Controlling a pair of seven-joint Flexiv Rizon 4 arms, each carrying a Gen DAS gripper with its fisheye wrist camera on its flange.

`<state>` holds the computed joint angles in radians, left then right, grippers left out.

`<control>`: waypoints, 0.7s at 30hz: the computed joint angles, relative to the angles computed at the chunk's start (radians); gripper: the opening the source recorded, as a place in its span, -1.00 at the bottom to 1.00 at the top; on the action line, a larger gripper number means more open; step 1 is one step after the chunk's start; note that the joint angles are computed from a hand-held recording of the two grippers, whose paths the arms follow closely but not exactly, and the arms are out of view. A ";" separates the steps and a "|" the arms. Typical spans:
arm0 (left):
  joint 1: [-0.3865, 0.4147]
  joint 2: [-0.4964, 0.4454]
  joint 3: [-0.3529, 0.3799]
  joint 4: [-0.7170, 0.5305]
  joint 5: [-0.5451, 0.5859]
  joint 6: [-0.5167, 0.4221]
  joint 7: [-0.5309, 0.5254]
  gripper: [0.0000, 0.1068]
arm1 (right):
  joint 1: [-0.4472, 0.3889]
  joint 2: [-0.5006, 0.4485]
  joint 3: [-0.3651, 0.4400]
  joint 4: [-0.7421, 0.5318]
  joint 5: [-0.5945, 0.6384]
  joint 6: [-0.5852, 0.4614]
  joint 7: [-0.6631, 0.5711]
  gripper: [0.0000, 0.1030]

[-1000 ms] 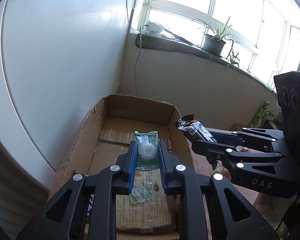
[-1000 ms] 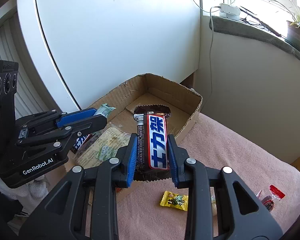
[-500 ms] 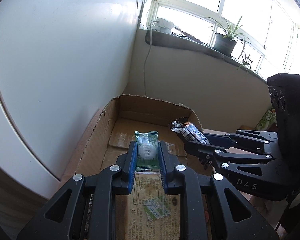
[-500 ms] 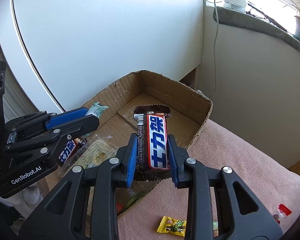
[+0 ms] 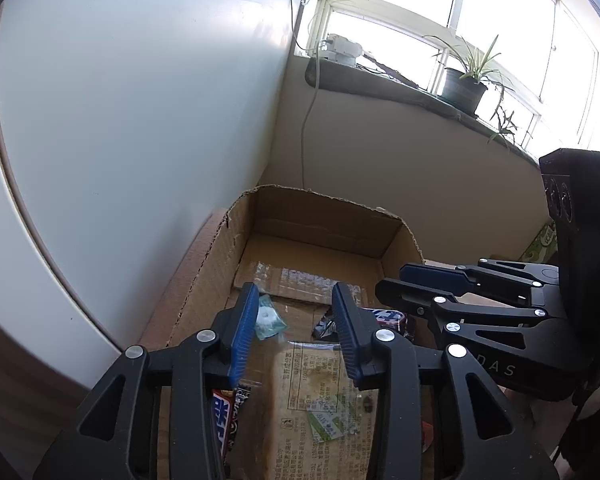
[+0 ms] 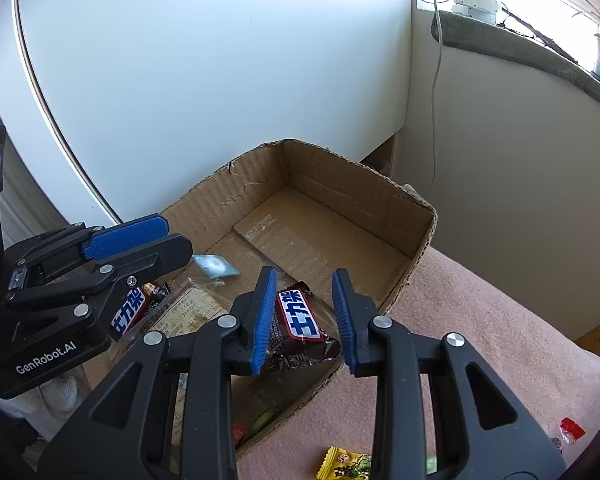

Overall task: Organize snacks
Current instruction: 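Carry the mint packet and chocolate bar into the box with both tools and release, then withdraw both open tools from the box toward the snacks on the bed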

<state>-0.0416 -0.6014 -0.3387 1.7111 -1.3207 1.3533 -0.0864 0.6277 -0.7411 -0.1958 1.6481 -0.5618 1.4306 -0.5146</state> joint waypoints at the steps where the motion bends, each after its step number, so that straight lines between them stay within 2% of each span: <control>1: 0.000 0.002 -0.004 0.002 -0.012 0.008 0.010 -0.09 | 0.009 0.003 -0.012 0.005 -0.002 -0.003 0.009 -0.25; 2: -0.001 0.003 -0.005 0.001 -0.022 0.016 0.017 -0.05 | 0.023 0.007 -0.034 0.015 -0.008 0.002 0.027 0.03; 3: -0.003 0.003 -0.005 -0.001 -0.028 0.020 0.021 -0.04 | 0.042 0.011 -0.064 0.029 -0.017 0.016 0.049 0.20; 6: -0.011 0.010 -0.003 0.001 -0.061 0.033 0.046 -0.02 | 0.084 0.028 -0.130 0.064 -0.042 0.028 0.103 0.22; 7: -0.014 0.012 0.001 0.003 -0.064 0.030 0.047 0.04 | 0.090 0.034 -0.140 0.074 -0.047 0.031 0.115 0.22; 8: -0.017 0.015 0.002 0.004 -0.074 0.030 0.055 0.21 | 0.092 0.039 -0.145 0.083 -0.052 0.033 0.124 0.25; 9: -0.020 0.019 0.001 0.006 -0.094 0.034 0.073 0.31 | 0.092 0.045 -0.147 0.091 -0.055 0.033 0.132 0.38; 12: -0.045 0.031 0.015 0.008 -0.145 0.046 0.113 0.36 | 0.114 0.066 -0.181 0.127 -0.080 0.046 0.168 0.64; 14: -0.061 0.037 0.028 0.008 -0.162 0.047 0.123 0.47 | 0.147 0.083 -0.224 0.159 -0.106 0.059 0.201 0.70; 21: -0.116 0.066 0.075 0.024 -0.246 0.032 0.184 0.48 | 0.231 0.156 -0.339 0.265 -0.220 0.069 0.309 0.70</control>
